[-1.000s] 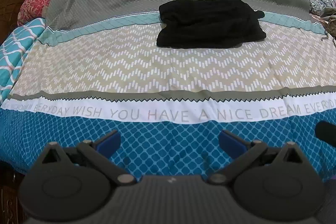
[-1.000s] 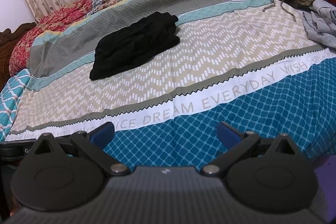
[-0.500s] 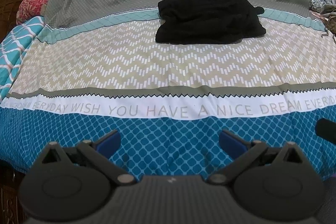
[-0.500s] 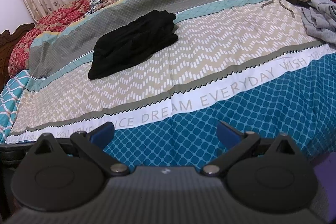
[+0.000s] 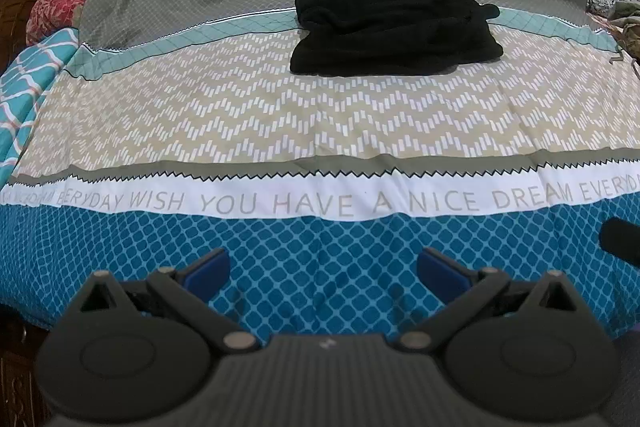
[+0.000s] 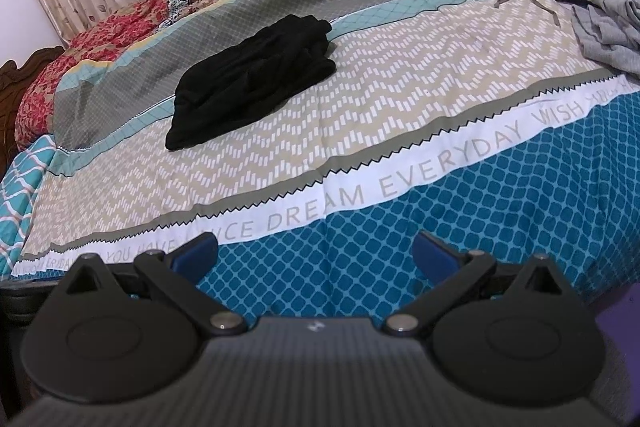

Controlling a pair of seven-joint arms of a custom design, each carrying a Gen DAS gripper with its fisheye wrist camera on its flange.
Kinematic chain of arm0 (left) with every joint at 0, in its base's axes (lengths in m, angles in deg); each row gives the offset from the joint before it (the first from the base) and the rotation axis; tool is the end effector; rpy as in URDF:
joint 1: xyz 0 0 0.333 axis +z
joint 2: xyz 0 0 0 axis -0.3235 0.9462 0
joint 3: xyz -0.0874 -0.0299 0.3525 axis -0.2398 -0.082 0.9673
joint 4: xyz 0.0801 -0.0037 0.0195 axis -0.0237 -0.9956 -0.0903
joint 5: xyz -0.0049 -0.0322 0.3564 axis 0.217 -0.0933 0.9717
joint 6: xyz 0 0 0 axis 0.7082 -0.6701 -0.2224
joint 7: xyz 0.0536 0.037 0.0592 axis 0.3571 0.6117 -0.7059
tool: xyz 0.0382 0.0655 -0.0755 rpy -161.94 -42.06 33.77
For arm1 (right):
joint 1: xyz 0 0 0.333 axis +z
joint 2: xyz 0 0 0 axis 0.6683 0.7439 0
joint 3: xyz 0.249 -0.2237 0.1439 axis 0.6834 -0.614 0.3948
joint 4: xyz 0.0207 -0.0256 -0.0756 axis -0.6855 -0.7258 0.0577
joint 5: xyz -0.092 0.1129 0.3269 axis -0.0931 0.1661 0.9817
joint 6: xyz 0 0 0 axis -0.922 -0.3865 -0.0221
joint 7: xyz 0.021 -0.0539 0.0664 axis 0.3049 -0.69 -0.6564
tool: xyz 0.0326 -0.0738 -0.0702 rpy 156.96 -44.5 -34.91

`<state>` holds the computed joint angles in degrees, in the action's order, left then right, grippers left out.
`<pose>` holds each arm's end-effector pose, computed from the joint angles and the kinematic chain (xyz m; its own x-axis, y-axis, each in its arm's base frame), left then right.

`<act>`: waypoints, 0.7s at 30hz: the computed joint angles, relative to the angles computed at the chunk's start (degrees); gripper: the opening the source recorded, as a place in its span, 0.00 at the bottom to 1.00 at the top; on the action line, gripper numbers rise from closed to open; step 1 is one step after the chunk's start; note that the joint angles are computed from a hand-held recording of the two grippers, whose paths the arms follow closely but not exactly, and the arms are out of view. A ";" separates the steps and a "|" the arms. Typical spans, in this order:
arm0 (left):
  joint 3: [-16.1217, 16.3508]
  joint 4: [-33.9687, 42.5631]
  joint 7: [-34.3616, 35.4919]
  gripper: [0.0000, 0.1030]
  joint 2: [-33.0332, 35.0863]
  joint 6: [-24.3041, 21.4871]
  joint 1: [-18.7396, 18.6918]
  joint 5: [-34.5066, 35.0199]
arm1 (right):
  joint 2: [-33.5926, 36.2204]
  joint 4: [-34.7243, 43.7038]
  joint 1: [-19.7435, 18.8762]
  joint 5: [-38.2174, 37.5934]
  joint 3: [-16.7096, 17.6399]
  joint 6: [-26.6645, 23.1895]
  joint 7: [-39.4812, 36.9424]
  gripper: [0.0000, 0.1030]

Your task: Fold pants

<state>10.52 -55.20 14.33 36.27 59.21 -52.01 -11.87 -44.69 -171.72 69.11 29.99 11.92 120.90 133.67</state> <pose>0.5296 -0.4090 0.5564 0.4099 -0.9067 -0.0995 -0.8032 -0.3071 -0.5104 0.5813 0.3863 0.5397 0.2623 -0.8935 -0.3646 -0.8177 -0.0052 -0.5756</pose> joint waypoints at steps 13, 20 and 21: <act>-0.07 -0.08 0.56 1.00 -0.02 -0.07 -0.07 0.02 | -0.18 -0.34 0.41 -0.49 -0.44 0.28 1.43 1.00; 0.01 0.03 0.88 1.00 -0.19 -0.51 -0.23 0.50 | -0.23 -0.42 0.93 -1.16 -0.86 0.32 2.87 1.00; 0.03 -0.11 0.96 1.00 -0.35 -0.45 -0.19 0.67 | -0.27 -0.44 1.16 -1.47 -1.05 0.40 3.36 1.00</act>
<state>10.54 -55.30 15.29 35.92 58.76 -52.21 -11.19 -44.96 -172.15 70.27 28.53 10.87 121.30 137.03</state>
